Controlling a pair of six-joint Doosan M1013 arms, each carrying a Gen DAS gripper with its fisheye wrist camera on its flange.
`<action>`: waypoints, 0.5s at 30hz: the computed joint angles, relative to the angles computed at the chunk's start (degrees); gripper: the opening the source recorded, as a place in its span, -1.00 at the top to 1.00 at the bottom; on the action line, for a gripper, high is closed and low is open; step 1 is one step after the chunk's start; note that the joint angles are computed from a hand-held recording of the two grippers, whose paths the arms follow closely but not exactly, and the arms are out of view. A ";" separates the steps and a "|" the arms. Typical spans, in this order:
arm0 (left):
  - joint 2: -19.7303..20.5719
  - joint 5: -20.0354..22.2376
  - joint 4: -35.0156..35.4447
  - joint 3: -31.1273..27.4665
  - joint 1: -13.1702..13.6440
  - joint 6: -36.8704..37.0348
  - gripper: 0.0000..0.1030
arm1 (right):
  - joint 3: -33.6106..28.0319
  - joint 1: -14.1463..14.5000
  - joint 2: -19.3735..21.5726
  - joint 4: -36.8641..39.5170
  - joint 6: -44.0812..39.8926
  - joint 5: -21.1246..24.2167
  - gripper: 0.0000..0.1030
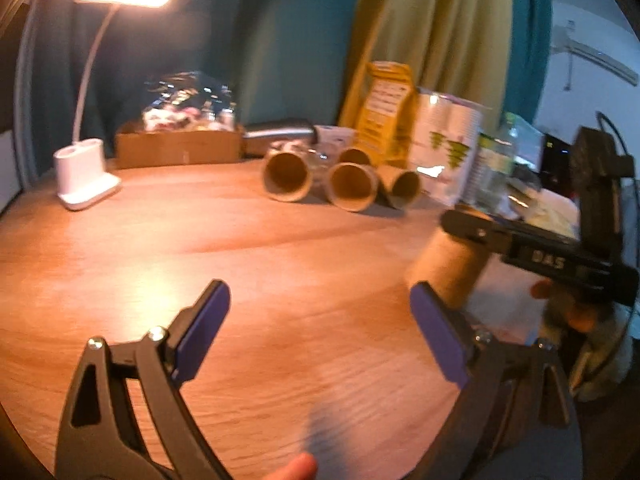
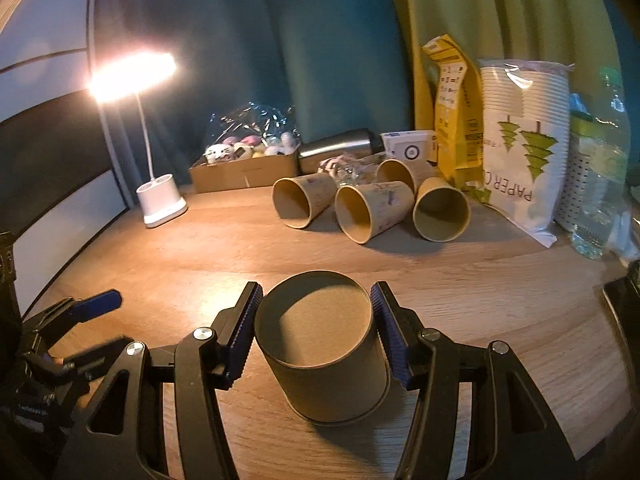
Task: Flip cup upside down
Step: 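Open and withdraw the left gripper while the right gripper holds the cup, then lower the cup rim-down onto the table and open the right gripper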
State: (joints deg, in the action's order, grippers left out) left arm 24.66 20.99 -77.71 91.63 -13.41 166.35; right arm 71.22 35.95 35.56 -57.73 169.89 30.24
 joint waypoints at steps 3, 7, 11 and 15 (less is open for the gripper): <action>0.05 -2.39 1.30 -0.14 -0.17 -2.51 -0.80 | -0.34 0.05 0.29 0.02 0.39 0.73 -0.15; 0.59 -4.24 4.95 -0.95 -0.33 -7.12 -0.80 | -0.98 0.26 0.89 -0.29 -0.06 1.90 -0.15; 0.89 -5.37 8.86 -1.41 -0.56 -11.04 -0.80 | -1.57 0.45 1.54 -0.48 -0.52 3.51 -0.15; 0.76 -6.13 11.13 -1.37 -0.80 -13.11 -0.80 | -1.47 0.51 1.72 -1.66 0.88 4.08 -0.15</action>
